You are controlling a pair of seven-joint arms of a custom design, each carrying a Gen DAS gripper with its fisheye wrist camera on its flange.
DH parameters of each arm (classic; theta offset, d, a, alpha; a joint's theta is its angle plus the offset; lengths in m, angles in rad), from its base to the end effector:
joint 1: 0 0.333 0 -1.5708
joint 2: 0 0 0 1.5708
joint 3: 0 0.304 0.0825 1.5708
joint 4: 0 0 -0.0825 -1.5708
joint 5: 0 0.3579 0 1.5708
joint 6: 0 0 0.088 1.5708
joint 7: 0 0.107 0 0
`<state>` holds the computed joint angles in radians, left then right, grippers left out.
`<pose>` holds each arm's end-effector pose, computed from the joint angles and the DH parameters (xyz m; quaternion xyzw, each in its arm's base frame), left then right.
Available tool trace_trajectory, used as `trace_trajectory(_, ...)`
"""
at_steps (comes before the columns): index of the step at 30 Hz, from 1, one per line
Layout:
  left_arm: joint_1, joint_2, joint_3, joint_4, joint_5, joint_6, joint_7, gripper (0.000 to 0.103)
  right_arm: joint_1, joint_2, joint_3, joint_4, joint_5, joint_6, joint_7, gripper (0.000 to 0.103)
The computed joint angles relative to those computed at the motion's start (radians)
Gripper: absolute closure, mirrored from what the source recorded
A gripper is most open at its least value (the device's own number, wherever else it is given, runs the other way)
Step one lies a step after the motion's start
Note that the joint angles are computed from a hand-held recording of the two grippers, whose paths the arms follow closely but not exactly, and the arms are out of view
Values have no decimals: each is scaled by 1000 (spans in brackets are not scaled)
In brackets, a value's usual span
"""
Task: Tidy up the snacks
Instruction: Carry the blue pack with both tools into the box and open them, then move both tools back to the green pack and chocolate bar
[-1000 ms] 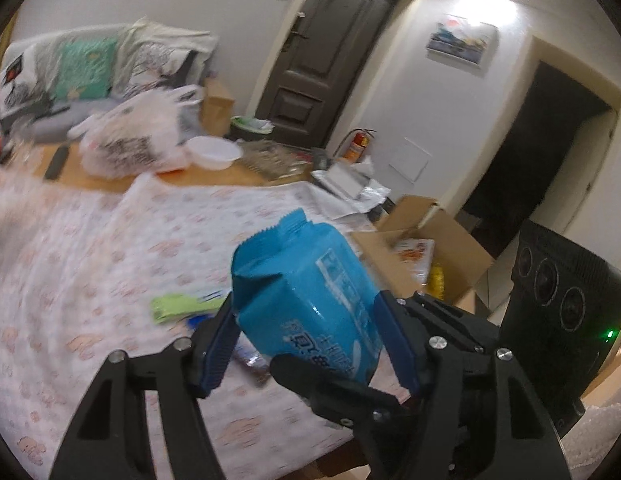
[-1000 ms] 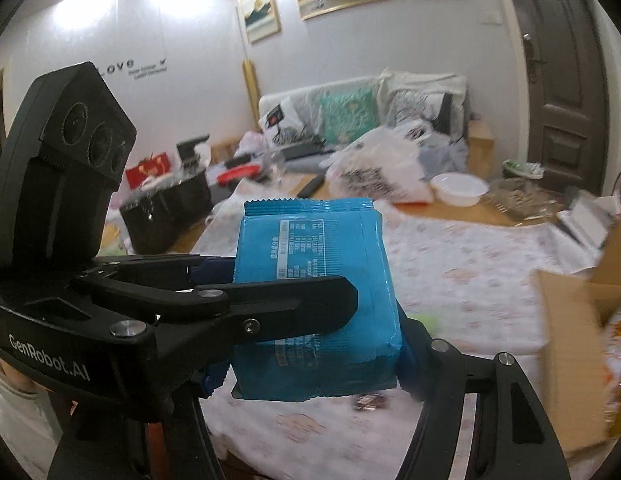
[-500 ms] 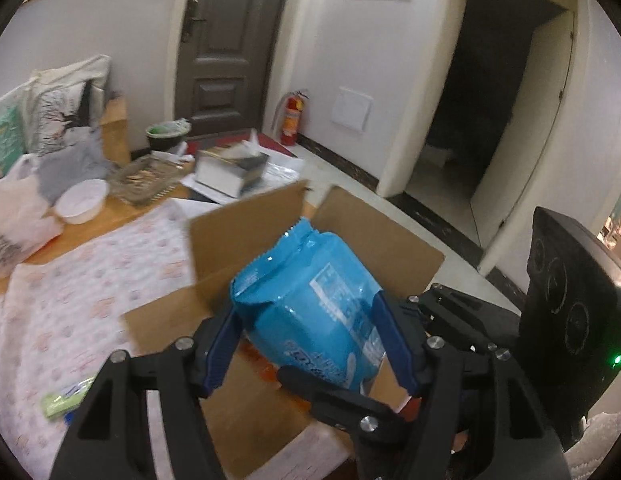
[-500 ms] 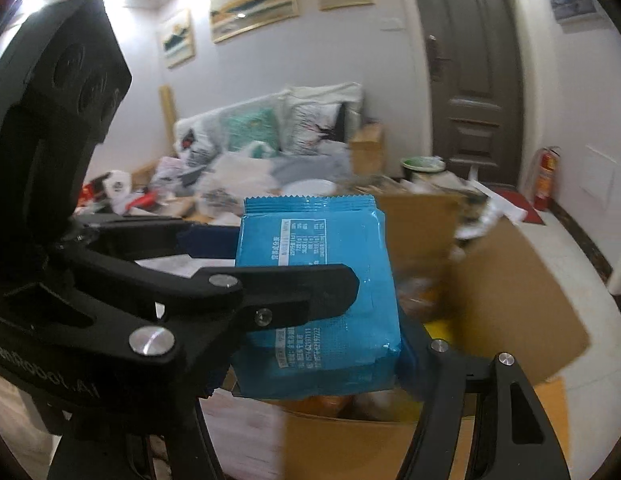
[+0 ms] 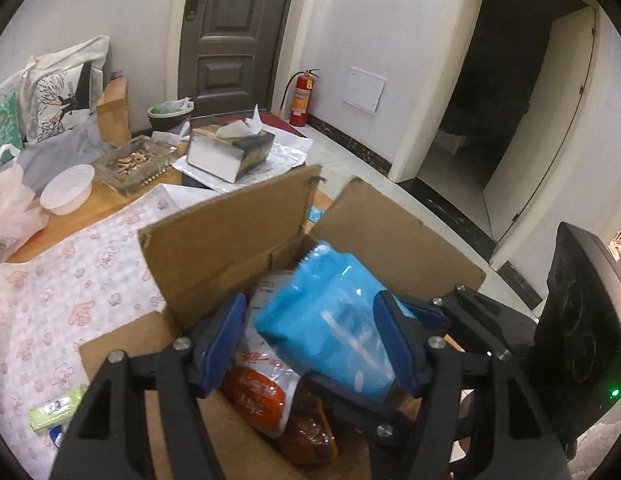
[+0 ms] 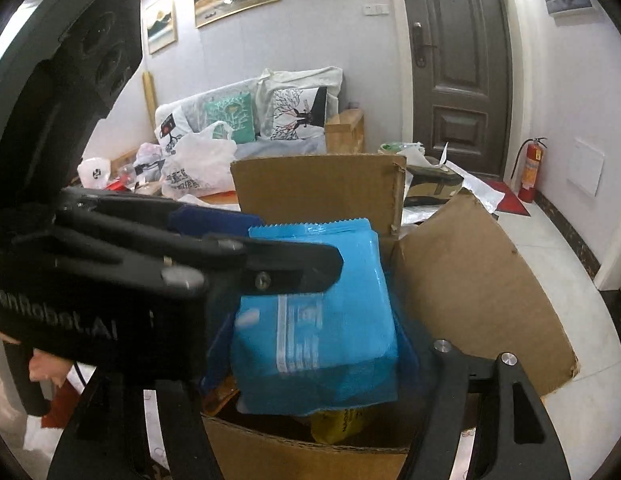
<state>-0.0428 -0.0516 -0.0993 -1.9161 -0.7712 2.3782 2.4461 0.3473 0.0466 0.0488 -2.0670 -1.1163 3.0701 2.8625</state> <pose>0.5564 -0.0881 0.5689 -0.4338 0.8093 -0.3866 0.0860 0.4895 0.2824 0.4905 -0.6752 0.5614 -0.2525 0.4064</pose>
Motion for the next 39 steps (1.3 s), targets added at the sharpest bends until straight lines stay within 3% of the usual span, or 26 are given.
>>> trace_trajectory(11, 25, -88, 51, -67, -75, -13, 75, 38, 17, -45, 45, 11, -34, -131, 52, 34)
trace_trajectory(19, 71, -200, 151, -160, -116, -26, 141, 37, 69, -15, 101, 92, 28, -163, -27, 34)
trace_trajectory(23, 114, -215, 197, -181, -112, -17, 162, 37, 138, 70, 103, 201, 95, -181, -112, 34)
trace_trajectory(29, 196, -166, 265, -168, -136, -49, 234, 37, 204, 276, 149, 428, 359, -222, -394, 34)
trace_trajectory(35, 287, -56, 255, -130, -134, -58, 260, 37, 259, 499, 190, 692, 550, -351, -635, 34)
trace_trajectory(39, 336, 40, 218, -78, -120, -76, 256, 37, 284, 631, 193, 851, 662, -442, -751, 35)
